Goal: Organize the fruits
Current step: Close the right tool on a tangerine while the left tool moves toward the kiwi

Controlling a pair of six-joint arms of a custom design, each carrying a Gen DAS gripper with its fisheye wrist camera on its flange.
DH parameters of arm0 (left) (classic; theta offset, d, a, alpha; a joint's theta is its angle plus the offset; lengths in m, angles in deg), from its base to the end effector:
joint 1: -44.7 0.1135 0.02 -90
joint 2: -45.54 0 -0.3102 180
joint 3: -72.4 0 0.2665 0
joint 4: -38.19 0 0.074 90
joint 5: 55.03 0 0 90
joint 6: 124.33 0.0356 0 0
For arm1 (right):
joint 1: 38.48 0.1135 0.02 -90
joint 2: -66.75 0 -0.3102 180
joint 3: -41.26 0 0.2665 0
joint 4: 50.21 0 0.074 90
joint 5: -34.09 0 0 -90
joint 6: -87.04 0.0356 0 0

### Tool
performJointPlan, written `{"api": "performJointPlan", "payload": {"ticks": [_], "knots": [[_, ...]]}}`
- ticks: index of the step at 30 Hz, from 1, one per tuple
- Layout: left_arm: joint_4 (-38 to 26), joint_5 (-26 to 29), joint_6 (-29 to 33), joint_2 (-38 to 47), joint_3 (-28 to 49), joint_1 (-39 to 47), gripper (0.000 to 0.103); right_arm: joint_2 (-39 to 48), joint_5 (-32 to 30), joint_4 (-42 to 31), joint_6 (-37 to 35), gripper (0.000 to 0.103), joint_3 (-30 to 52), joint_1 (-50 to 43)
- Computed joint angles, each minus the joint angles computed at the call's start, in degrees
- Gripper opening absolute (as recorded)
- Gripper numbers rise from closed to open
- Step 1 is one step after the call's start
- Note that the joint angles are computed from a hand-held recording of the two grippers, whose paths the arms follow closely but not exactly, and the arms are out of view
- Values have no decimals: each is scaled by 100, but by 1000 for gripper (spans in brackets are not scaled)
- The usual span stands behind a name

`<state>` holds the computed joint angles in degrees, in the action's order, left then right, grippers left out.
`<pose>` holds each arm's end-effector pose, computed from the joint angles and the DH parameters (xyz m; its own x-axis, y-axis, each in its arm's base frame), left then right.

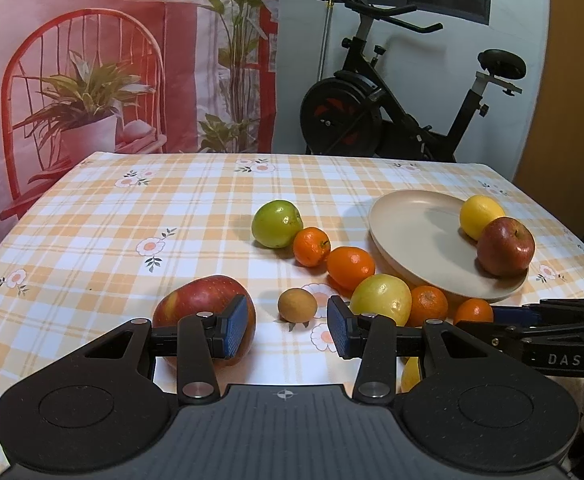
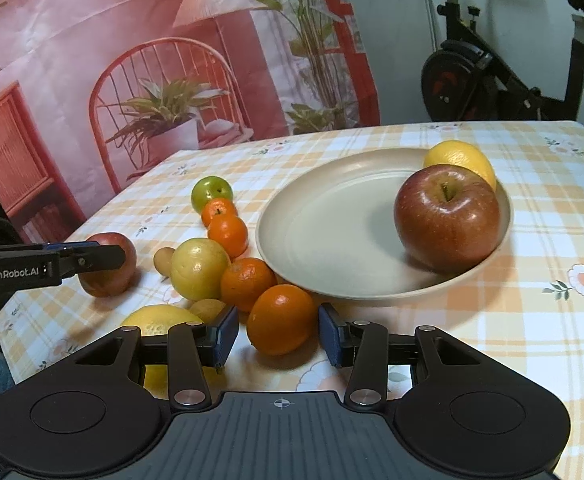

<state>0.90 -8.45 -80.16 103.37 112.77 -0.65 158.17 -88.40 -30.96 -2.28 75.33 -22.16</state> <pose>0.1346 -0.1014 0.2146 -0.5706 -0.1637 -0.8048 -0.2459 0.9690 -0.0229 0.2377 0.0895 0.1350 -0.5998 -0.1652 -0.7829 -0.6356 0.6927 0.3408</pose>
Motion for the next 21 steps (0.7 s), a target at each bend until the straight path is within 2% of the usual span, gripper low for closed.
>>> {"api": "performJointPlan", "payload": {"ticks": [15,21], "knots": [[18,-57,-20,111,16,-77,46,-155,224,-57,-251,36,-73,198],[0,-73,-39,99,11,-83,46,-278,97,706,-232,36,-478,70]]}}
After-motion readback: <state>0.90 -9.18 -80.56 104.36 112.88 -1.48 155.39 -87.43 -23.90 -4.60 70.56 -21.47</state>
